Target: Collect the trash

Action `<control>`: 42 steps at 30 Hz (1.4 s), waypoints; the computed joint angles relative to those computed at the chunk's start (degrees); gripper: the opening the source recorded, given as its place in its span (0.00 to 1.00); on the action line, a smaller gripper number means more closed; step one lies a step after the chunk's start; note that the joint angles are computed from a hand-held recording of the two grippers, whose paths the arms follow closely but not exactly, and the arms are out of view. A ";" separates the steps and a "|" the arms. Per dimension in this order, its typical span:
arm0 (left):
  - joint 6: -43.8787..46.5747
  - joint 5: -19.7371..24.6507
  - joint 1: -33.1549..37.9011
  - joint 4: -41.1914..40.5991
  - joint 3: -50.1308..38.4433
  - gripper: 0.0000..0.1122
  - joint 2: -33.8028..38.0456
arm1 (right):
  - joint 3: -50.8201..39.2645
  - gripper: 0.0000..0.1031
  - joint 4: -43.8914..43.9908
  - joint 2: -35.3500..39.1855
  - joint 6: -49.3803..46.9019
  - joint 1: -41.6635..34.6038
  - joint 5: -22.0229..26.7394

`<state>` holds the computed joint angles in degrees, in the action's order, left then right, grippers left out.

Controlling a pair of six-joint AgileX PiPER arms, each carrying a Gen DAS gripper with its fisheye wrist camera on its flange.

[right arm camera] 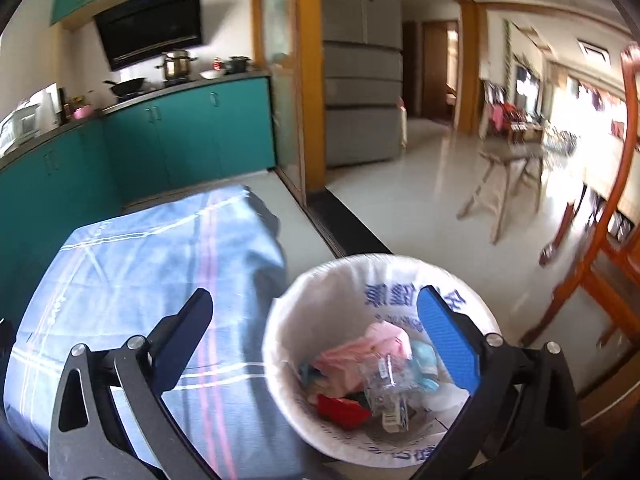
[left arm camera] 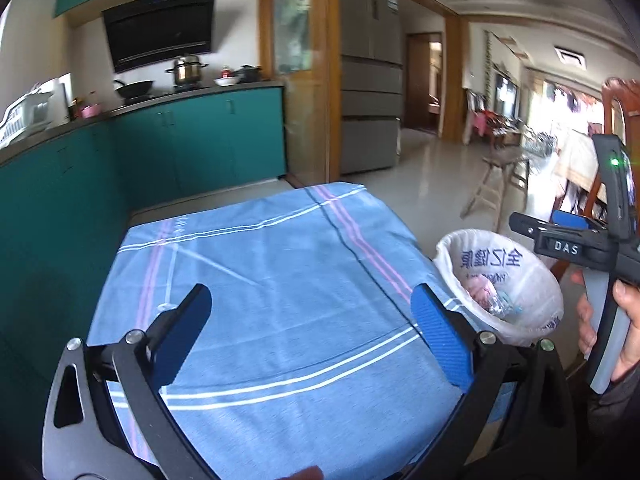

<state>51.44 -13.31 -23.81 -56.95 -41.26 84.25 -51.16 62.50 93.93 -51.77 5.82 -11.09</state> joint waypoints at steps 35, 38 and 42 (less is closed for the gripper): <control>39.97 -12.19 -7.94 -41.16 7.25 0.89 -26.85 | 10.49 0.97 9.94 -18.49 -14.72 30.69 -31.89; 39.67 -11.78 -7.87 -41.07 7.13 0.89 -26.31 | 12.44 0.97 6.25 -20.81 -10.41 28.84 -28.51; 39.66 -11.98 -8.39 -41.13 6.82 0.89 -25.59 | 13.23 0.97 4.68 -22.13 -8.73 28.06 -28.09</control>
